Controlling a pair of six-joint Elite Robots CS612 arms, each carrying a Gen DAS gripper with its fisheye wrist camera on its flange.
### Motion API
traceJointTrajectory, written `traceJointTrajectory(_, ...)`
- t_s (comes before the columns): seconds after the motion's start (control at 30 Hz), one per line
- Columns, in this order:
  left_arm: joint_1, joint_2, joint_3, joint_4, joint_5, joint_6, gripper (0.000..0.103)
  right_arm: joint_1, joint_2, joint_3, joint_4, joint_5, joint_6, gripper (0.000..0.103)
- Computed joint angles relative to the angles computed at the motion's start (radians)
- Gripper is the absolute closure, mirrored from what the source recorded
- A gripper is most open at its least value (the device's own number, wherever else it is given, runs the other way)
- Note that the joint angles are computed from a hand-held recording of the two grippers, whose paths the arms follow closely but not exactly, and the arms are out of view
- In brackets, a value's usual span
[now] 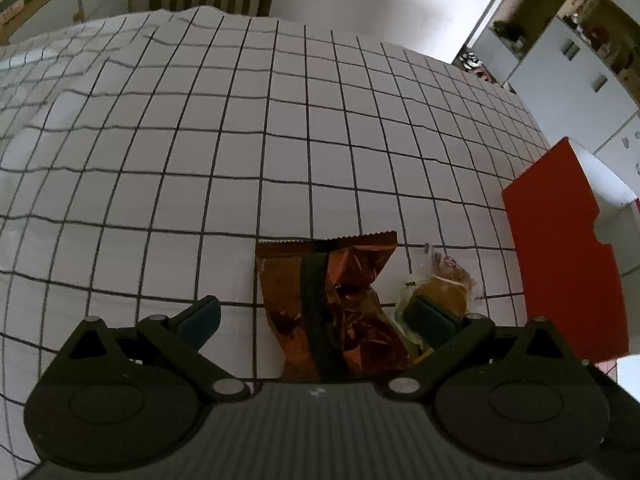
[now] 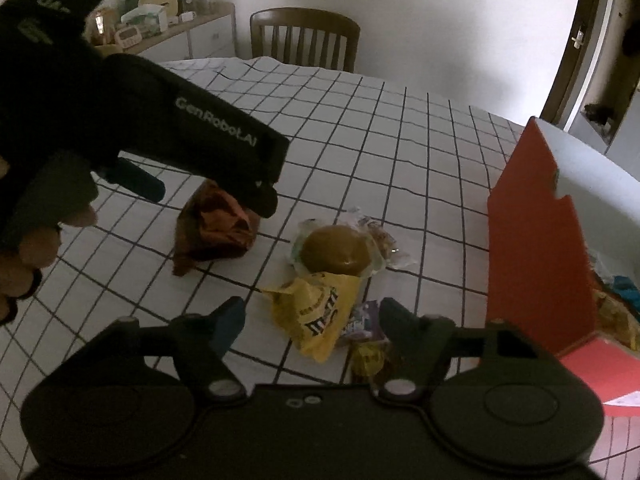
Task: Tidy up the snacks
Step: 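Grasp the brown chip bag with the left tool while the right tool lowers toward the yellow packet, then grasp the yellow packet with the right tool while the left tool holds the brown bag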
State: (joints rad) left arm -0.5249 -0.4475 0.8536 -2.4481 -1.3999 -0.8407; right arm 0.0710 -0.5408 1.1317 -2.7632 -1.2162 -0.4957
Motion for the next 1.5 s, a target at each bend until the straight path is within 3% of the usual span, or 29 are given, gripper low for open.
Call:
traceJointTrajectory(0.2, 0.006, 0.011, -0.011, 0.008, -0.032, -0.033, 0.027, 0.009, 0.015, -0.018, 0.003, -0.011, -0.027, 0.047)
traceJointTrajectory(0.27, 0.007, 0.011, -0.008, -0.006, -0.045, -0.04, 0.039, 0.01, 0.019, -0.023, 0.002, -0.008, -0.032, 0.05)
traceJointTrajectory(0.47, 0.005, 0.005, 0.002, -0.025, -0.044, -0.032, 0.051, 0.009, 0.016, -0.021, -0.006, -0.002, -0.025, 0.066)
traceJointTrajectory(1.0, -0.002, -0.07, 0.128, -0.092, -0.023, -0.077, 0.054, -0.011, -0.021, 0.03, -0.07, 0.059, 0.045, 0.089)
traceJointTrajectory(1.17, -0.01, -0.097, 0.174, -0.129, -0.012, -0.066, 0.054, -0.015, -0.033, 0.045, -0.077, 0.068, 0.037, 0.088)
traceJointTrajectory(1.4, -0.013, -0.128, 0.23, -0.165, -0.017, -0.081, 0.054, -0.011, -0.018, -0.001, 0.05, 0.06, 0.005, 0.087)
traceJointTrajectory(1.5, -0.013, -0.144, 0.26, -0.185, -0.02, -0.081, 0.054, -0.011, -0.007, -0.017, 0.062, 0.049, 0.045, 0.087)
